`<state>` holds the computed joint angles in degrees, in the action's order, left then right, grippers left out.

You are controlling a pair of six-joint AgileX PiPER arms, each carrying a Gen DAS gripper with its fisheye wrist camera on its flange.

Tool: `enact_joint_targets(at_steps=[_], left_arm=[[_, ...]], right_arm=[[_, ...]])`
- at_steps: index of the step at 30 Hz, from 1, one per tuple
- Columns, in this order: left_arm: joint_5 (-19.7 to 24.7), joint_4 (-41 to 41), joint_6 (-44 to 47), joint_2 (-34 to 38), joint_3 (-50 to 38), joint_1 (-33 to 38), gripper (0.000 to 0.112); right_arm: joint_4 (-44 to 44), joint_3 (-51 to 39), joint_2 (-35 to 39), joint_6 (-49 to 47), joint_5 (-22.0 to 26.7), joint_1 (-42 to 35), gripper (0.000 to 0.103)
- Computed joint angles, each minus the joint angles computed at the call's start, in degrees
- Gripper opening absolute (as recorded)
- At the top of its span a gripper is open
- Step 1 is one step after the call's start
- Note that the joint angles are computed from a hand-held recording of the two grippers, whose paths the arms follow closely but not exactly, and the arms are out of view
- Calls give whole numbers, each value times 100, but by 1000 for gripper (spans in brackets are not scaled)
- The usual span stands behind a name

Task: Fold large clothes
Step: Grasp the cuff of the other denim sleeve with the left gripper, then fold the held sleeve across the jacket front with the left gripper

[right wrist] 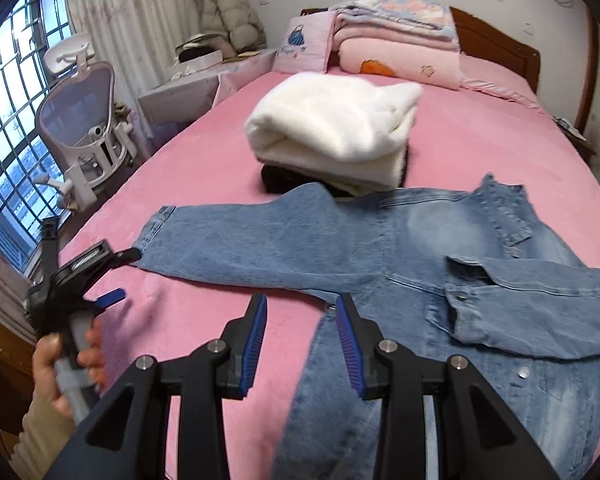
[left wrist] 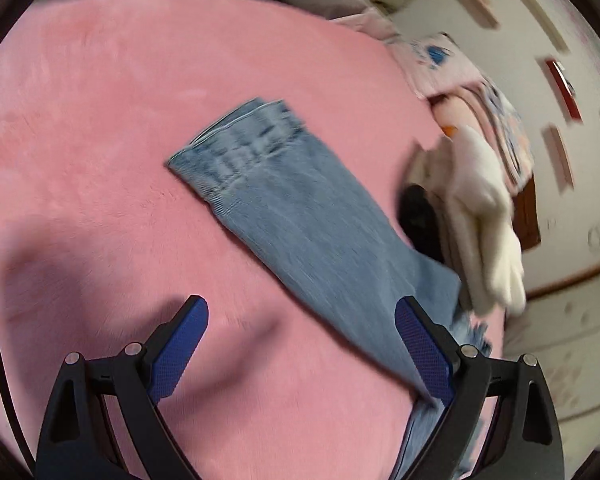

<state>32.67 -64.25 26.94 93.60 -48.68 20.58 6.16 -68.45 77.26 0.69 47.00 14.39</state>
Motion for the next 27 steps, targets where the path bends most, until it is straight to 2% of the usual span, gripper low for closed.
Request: enact_joint_targets(at_steps=[5, 8, 9, 11, 13, 14, 16, 17, 21, 22, 24, 27], left_arm=[[-104, -903, 717, 958, -396, -5, 93], [-314, -1006, 867, 1209, -650, -138, 93], [-406, -951, 826, 1271, -752, -193, 89], [-616, -630, 553, 1404, -998, -325, 65], [-697, 171, -136, 1672, -1411, -409, 16], [-578, 321, -242, 1828, -1611, -381, 9], [-454, 169, -159, 1916, -1737, -291, 7], [-529, 326, -282, 1852, -1747, -335, 6], [-1434, 2431, -2090, 955, -1464, -1040, 6], [-1539, 3004, -2627, 701, -1417, -1232, 5], [-1654, 4149, -3649, 132, -1456, -1727, 5], [-1487, 5868, -5039, -381, -1852, -2609, 5]], right_arm=[[-294, -90, 560, 182, -548, 252, 36], [-450, -226, 954, 400, -770, 340, 36], [-422, -287, 1078, 406, -791, 332, 36], [-237, -370, 1304, 352, -831, 291, 36], [-163, -366, 1398, 342, -862, 280, 36], [-132, -314, 1420, 311, -885, 269, 36], [-114, -209, 1416, 256, -915, 224, 36], [-102, -140, 1398, 222, -920, 176, 36], [94, 131, 1253, -2, -877, -231, 36], [183, 179, 1220, -94, -860, -378, 36], [432, 309, 1083, -318, -818, -788, 36], [827, 407, 863, -681, -699, -1522, 36]])
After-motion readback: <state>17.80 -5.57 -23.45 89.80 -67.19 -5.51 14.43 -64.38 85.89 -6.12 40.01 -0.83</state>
